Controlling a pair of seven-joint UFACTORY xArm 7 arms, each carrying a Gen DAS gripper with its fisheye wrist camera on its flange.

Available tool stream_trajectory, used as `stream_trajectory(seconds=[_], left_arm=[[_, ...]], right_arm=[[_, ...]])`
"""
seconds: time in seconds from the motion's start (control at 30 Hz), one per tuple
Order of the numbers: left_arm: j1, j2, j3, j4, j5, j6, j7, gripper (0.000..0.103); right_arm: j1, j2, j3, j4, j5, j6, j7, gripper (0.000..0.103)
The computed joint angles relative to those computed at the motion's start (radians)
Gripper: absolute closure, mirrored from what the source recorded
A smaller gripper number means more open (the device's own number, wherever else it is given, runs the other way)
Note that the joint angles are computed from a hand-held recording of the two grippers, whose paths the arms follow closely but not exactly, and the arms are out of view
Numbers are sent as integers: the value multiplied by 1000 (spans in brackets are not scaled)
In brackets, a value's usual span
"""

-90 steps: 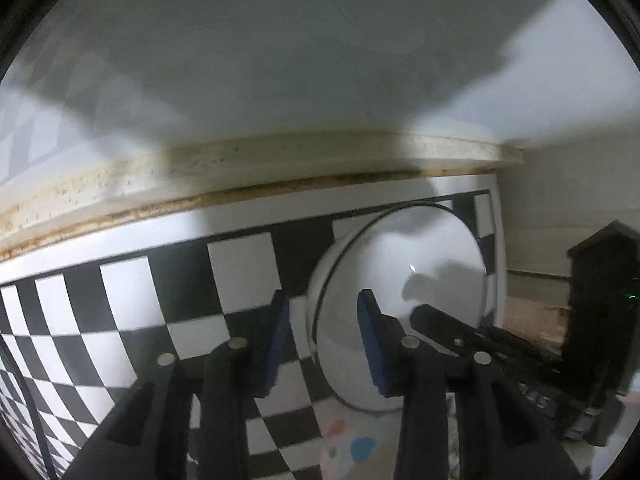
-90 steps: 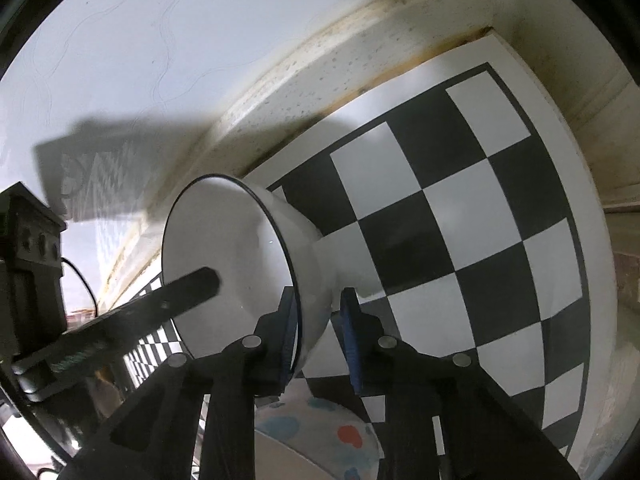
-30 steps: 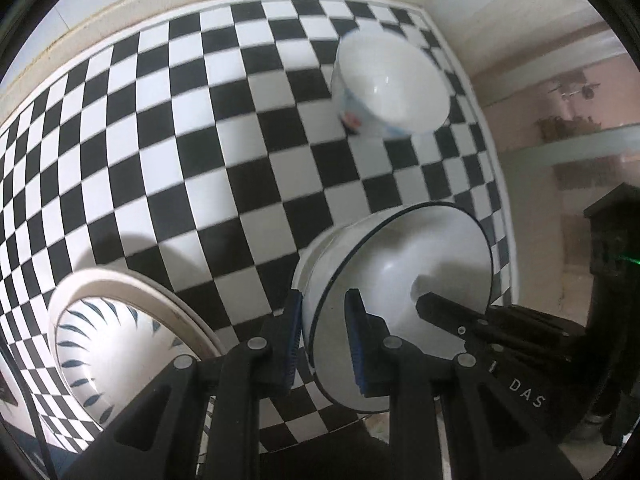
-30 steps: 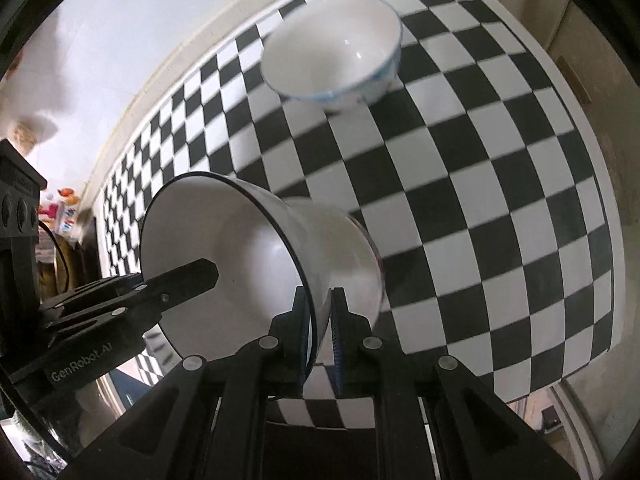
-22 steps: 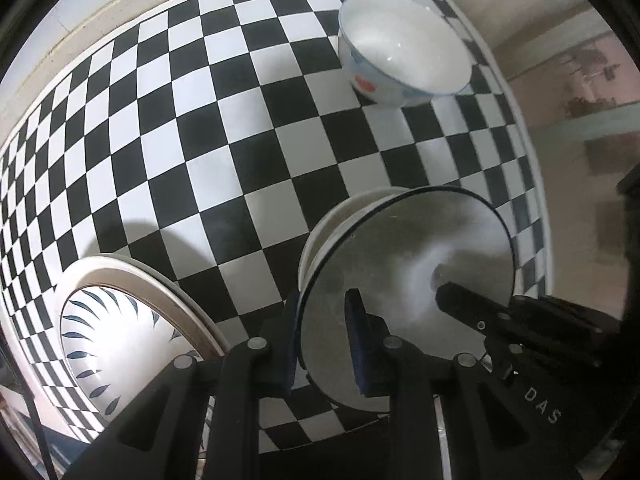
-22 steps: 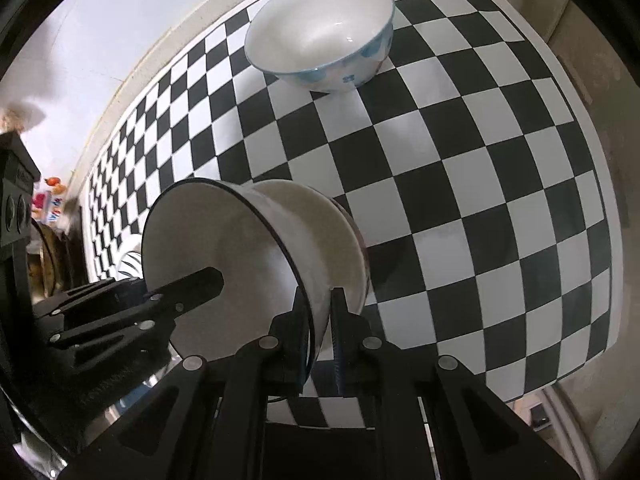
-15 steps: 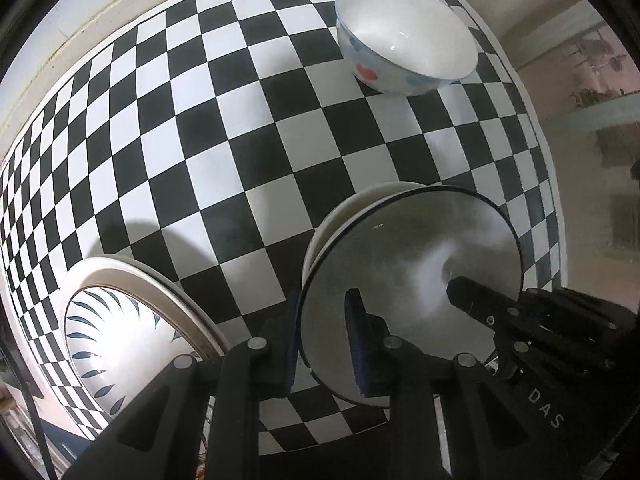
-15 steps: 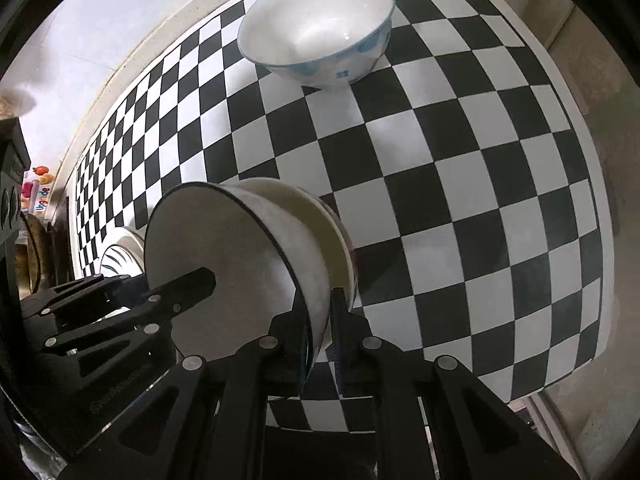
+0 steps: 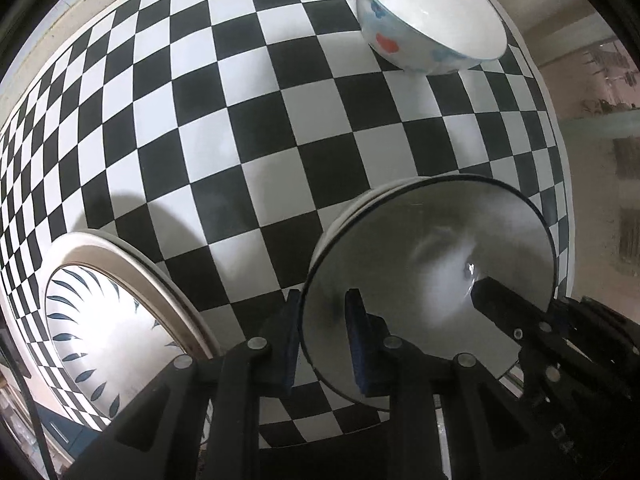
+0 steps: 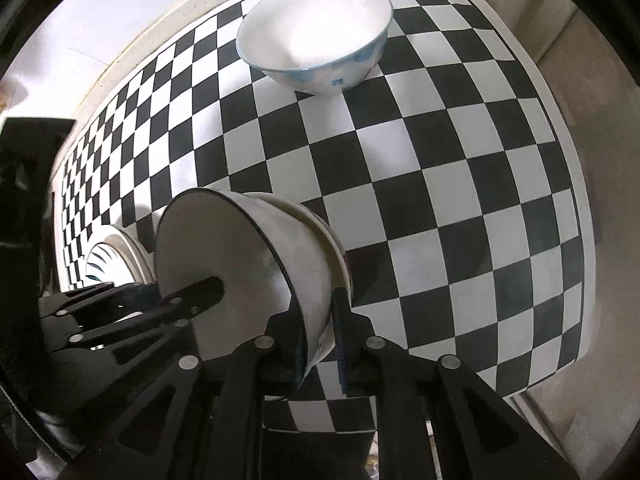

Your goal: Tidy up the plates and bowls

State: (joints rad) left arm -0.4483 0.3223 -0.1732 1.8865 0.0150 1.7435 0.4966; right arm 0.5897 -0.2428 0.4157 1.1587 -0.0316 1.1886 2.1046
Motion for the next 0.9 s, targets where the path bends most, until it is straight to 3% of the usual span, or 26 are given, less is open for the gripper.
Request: stream_trajectory(seconds=[0.3,0.4,0.9], left_arm=[[-4,-32,-3,-42,10,-34,4,84],[-7,-58,-7,-79,16,-59,3,84],[20,-198,-16,-193,14,-138,35,83]], right_arm=[[10,-7,18,23,-10,49,20,88],[13,-18,21,3,-15,31,31,91],[22,3,26,24,-20,28,32,92]])
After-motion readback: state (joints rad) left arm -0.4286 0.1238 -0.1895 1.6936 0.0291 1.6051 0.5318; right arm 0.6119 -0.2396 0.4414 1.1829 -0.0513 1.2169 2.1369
